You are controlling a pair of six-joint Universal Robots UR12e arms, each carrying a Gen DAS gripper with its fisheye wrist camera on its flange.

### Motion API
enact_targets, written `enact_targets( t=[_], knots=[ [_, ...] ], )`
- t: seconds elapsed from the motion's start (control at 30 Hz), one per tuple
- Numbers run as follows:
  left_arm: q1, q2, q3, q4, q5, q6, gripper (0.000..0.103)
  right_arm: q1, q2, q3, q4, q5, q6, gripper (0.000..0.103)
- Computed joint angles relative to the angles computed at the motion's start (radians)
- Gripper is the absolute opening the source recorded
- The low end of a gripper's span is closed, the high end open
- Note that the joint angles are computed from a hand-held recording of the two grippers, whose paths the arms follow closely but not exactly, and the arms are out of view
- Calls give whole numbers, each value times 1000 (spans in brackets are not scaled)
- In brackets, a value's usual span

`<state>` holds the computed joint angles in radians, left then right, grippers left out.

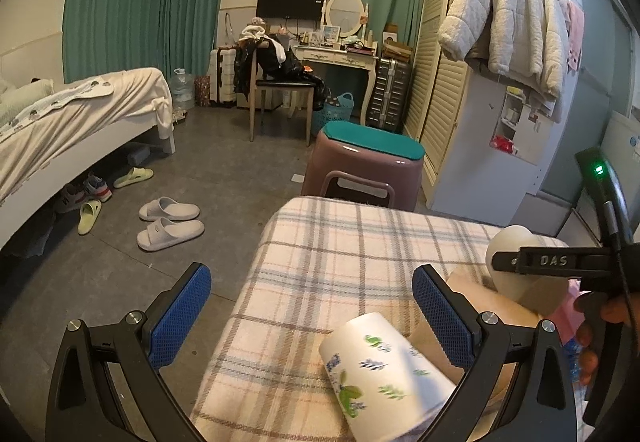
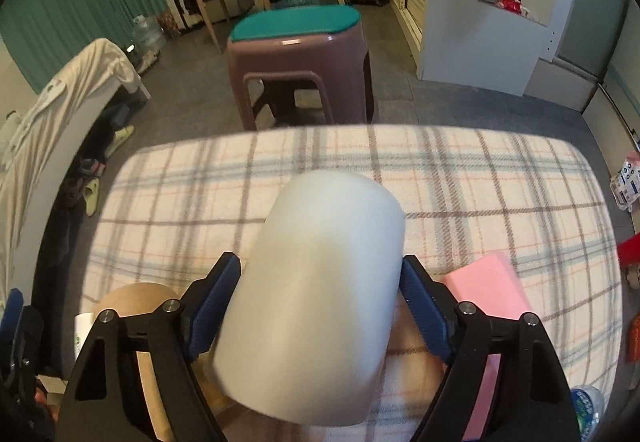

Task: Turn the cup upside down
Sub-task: 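Lift the white cup with the right gripper, turn it upright, set it down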

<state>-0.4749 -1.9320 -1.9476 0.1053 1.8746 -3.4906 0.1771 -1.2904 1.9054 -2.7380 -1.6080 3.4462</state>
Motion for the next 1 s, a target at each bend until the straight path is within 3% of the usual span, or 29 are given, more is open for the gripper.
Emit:
enact_targets(
  t=[0.17,0.57,0.7,1.0],
  knots=[
    [-15,23,-9,9,21,3,103,9,-55,35,-35,-1,-13,70],
    [-70,82,-67,50,72,14,103,70,-181,215,-108,-50,-27,69],
    [-86,98,-90,57,89,23,103,96,-208,287,-201,-88,-42,69],
    [-109,120,-114,59,117,21,103,97,-221,308,-250,-96,-76,69]
  ],
)
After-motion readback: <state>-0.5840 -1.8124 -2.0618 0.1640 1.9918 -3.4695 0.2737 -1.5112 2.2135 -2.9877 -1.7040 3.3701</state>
